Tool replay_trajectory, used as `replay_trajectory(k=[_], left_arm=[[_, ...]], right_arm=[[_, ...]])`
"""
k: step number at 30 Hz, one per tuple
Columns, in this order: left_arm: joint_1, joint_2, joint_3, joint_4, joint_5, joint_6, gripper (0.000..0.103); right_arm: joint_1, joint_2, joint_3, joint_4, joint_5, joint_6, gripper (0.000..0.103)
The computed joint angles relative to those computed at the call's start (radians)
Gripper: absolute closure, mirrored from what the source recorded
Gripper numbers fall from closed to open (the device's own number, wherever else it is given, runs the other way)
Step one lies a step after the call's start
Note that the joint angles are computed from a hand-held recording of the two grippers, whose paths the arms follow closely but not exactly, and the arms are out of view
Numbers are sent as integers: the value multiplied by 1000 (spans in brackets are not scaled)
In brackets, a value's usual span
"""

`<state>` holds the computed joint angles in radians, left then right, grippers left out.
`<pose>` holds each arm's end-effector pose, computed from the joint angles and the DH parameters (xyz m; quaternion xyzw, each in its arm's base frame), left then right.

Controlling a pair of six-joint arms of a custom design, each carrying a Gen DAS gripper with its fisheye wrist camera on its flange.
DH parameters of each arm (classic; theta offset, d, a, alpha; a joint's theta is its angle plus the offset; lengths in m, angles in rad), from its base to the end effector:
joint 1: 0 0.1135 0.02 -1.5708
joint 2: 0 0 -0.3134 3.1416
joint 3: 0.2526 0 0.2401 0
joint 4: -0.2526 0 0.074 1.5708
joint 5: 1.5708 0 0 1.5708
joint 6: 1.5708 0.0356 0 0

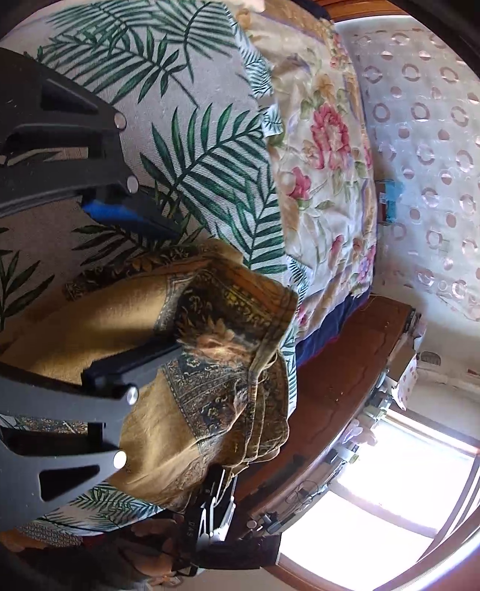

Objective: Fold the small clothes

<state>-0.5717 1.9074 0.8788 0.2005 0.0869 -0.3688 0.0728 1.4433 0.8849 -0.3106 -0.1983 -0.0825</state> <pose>0.3086 -0.2022 0.1605 0.1100 0.9246 -0.2004 0.3048 0.2782 0.0273 0.2689 -0.1064 0.9290 0.0913 0.3425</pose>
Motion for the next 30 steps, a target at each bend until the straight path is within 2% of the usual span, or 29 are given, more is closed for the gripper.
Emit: replay_trajectory(k=[5, 6, 8, 9, 11, 13, 14, 15, 18, 25, 30], left_arm=[[12, 8, -12, 27, 36, -21, 49], [13, 7, -11, 25, 38, -20, 50], [14, 11, -9, 27, 58, -22, 62], [13, 13, -8, 29, 64, -22, 64], [11, 9, -10, 34, 75, -14, 80], [0, -5, -12, 31, 63, -3, 90], [-6, -16, -18, 35, 56, 1, 94], [-11, -32, -29, 45, 53, 1, 95], [-26, -95, -71, 75, 37, -9, 96], [-60, -319, -207, 119, -16, -21, 97], [-17, -551, -351, 111, -72, -27, 97]], right_arm=[[-6, 17, -18, 44, -45, 12, 30], [-6, 23, -23, 54, -57, 5, 33], [-2, 26, -34, 69, -78, -13, 45], [-1, 32, -62, 101, -86, -20, 49], [2, 41, -62, 107, -73, -28, 52], [-14, 47, -49, 87, -99, -46, 66], [-18, 46, -42, 74, -108, -57, 76], [-14, 48, -38, 69, -104, -72, 81], [-5, 30, -49, 82, -80, -92, 87], [58, -97, -99, 153, -39, -71, 89], [204, -124, -72, 167, 29, -69, 89]])
